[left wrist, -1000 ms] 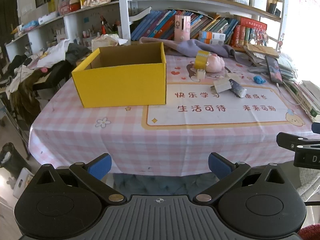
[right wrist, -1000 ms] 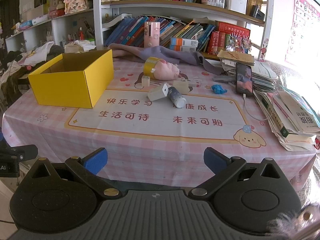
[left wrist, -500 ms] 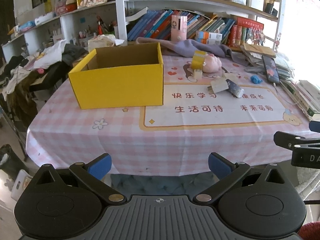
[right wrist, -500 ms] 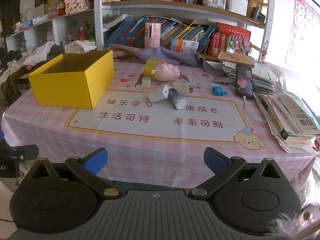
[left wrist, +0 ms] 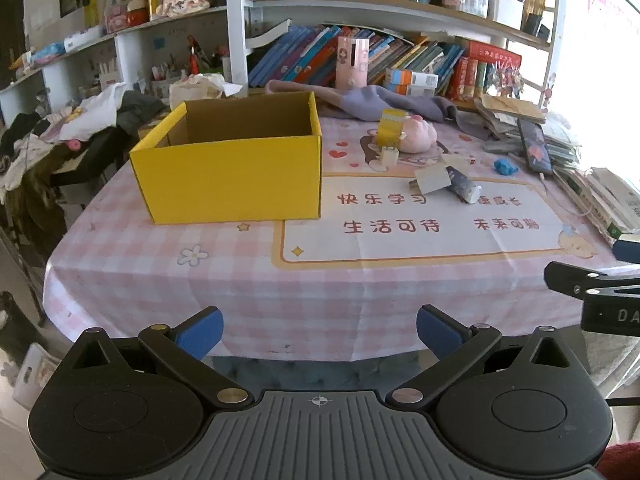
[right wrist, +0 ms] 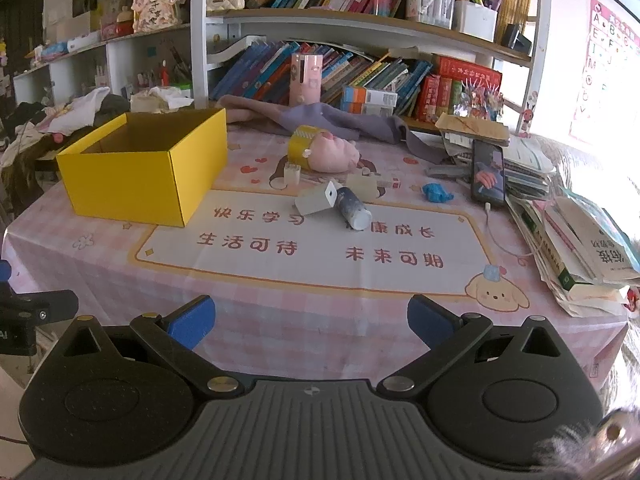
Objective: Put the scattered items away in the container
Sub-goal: 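Move both tools from the box toward the scattered items on the tablecloth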
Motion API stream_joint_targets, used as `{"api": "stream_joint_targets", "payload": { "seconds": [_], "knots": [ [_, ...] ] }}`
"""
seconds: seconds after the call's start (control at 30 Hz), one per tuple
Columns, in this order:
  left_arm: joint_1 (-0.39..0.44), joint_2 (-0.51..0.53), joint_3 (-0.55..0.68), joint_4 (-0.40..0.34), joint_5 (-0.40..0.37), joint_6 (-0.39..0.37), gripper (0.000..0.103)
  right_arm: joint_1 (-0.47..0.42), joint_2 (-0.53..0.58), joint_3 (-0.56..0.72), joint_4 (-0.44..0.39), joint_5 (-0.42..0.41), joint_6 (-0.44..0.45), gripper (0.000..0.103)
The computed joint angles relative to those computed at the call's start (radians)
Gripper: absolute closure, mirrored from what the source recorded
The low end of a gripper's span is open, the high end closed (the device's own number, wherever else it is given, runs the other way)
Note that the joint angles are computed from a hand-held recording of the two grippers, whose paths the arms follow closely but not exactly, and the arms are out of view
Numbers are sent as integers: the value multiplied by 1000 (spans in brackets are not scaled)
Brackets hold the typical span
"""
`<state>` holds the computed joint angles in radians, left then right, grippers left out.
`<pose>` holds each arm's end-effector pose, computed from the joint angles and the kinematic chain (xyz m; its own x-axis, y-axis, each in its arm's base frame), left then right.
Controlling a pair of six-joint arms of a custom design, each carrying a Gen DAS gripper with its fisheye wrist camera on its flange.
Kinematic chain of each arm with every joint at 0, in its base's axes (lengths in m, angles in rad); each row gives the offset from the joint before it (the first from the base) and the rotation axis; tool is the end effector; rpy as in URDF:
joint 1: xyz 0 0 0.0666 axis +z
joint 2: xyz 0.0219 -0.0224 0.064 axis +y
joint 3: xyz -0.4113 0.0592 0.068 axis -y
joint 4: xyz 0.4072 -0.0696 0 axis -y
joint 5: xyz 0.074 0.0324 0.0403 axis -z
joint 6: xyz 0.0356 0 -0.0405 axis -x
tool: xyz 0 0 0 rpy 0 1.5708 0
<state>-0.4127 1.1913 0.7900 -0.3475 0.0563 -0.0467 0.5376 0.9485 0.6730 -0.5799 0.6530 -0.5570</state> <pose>0.3541 -0.1577 0.3040 -0.6025 0.3147 -0.7335 0.4668 0.8843 -0.0041 0.2657 0.1327 0.3163 -0.5844 0.1404 -0.7992 0.2881 0.9567 -0.0425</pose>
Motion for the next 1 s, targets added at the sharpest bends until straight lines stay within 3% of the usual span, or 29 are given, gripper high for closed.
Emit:
{"api": "stream_joint_targets", "payload": {
  "seconds": [0.2,0.53,0.73,1.0],
  "knots": [
    [19,-14,-11,35,28,8,0,-10,-9,-4,13,2,41,0],
    [-4,-49,-51,102,-58,-39,0,17,-16,-11,20,27,34,0],
    [-2,-58,-55,104,-69,-67,0,23,-17,-16,45,26,51,0],
    [29,-70,-70,132,34,-89,0,48,-27,-22,74,35,75,0]
  ]
}}
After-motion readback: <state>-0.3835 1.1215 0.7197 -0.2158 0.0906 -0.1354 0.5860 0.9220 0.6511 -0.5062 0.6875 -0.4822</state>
